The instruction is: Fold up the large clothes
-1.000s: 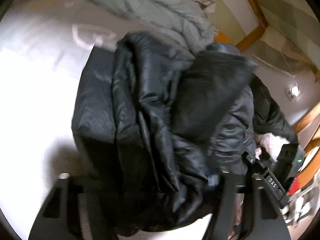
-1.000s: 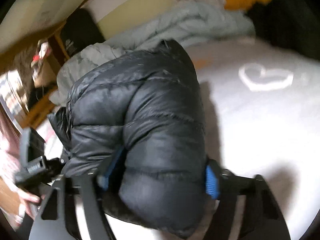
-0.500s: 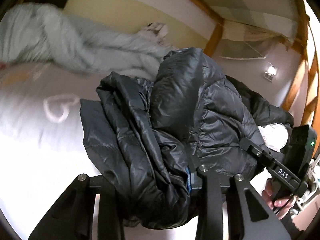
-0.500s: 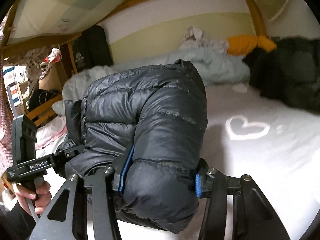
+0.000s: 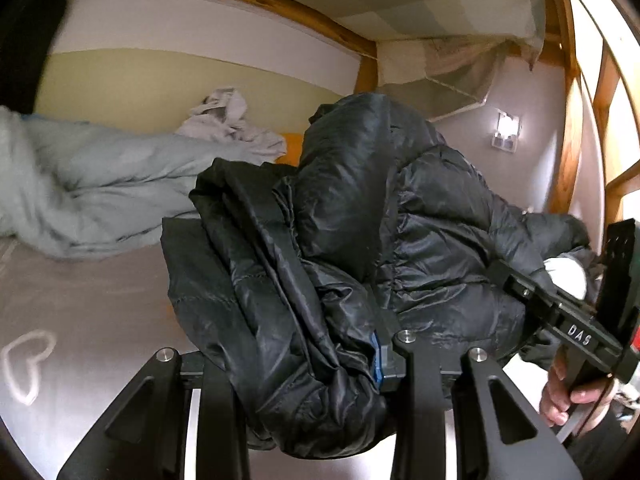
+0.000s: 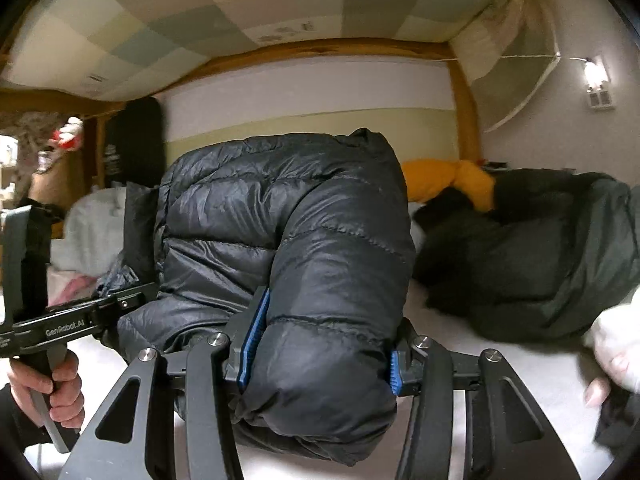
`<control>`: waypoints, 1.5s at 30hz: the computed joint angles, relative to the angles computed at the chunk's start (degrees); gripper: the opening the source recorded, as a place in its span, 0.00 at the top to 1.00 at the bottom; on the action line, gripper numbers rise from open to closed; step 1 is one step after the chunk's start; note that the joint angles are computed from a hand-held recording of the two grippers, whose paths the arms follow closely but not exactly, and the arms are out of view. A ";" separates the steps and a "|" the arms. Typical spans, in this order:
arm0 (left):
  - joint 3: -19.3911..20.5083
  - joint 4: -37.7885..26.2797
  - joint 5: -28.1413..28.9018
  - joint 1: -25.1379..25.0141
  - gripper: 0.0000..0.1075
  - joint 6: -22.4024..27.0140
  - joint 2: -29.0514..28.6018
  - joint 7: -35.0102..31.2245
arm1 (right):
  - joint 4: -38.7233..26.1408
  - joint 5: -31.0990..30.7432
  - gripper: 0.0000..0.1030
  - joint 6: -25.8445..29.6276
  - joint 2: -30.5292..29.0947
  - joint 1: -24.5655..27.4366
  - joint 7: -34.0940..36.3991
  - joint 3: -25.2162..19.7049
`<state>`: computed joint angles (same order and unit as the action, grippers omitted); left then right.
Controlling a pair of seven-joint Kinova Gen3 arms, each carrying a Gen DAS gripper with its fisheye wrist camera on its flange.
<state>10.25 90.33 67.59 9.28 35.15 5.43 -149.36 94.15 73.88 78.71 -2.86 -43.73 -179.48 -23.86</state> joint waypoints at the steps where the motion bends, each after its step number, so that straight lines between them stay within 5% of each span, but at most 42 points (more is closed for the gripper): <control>1: -0.09 -1.07 -1.60 2.31 0.69 -2.28 1.29 0.86 | 0.90 -0.31 0.51 -1.27 -0.56 1.12 0.48 1.30; 6: -3.83 -10.05 -13.25 15.58 0.69 -9.73 10.81 9.21 | 1.07 -3.78 0.52 -2.77 0.61 7.28 4.45 5.66; 11: -15.10 -19.66 -23.30 27.31 0.69 -6.58 20.50 20.86 | 0.29 -13.02 0.52 -7.69 2.39 13.05 11.48 10.84; 13: -15.15 -20.73 -27.96 27.87 0.65 -6.77 22.28 25.52 | 1.05 -17.58 0.52 -11.26 3.21 15.47 13.93 12.44; 16: -9.32 -24.08 -34.42 23.09 0.54 -2.86 23.77 32.51 | 1.76 -19.73 0.51 -12.29 4.10 16.36 15.69 13.71; 18: -8.93 -24.83 -39.08 23.15 0.40 -2.07 23.82 36.76 | 2.29 -22.78 0.49 -15.42 2.91 18.32 16.42 14.30; 23: -10.09 -17.21 -50.73 27.25 0.26 -12.00 19.22 45.92 | 6.04 -17.75 0.38 -14.55 0.48 17.59 8.70 11.02; 26: -16.94 -10.41 -57.47 33.51 0.05 -18.99 14.26 52.42 | 9.09 -11.78 0.22 -10.96 -1.33 18.66 1.71 4.86; 27: -19.60 -8.21 -59.80 35.92 0.04 -21.32 12.85 54.07 | 9.86 -9.77 0.12 -9.12 -2.04 18.48 -0.62 2.79; 30: -24.96 -1.84 -65.79 40.83 0.04 -28.31 8.96 58.93 | 11.47 -5.76 0.08 -4.07 -3.52 12.88 -6.36 1.82; 34: -33.28 6.36 -62.08 48.30 0.04 -36.70 3.95 58.84 | 12.15 -2.95 0.00 2.60 -4.47 8.52 -11.71 -2.45; 40: -44.45 16.22 -51.06 61.15 0.04 -44.16 -3.54 45.16 | 9.97 -0.54 0.00 9.35 -2.01 2.93 -13.12 -5.03; 45: -42.47 23.76 -41.02 61.59 0.04 -50.77 -7.03 33.87 | 10.66 2.70 0.00 17.60 2.57 -3.40 -15.64 -5.63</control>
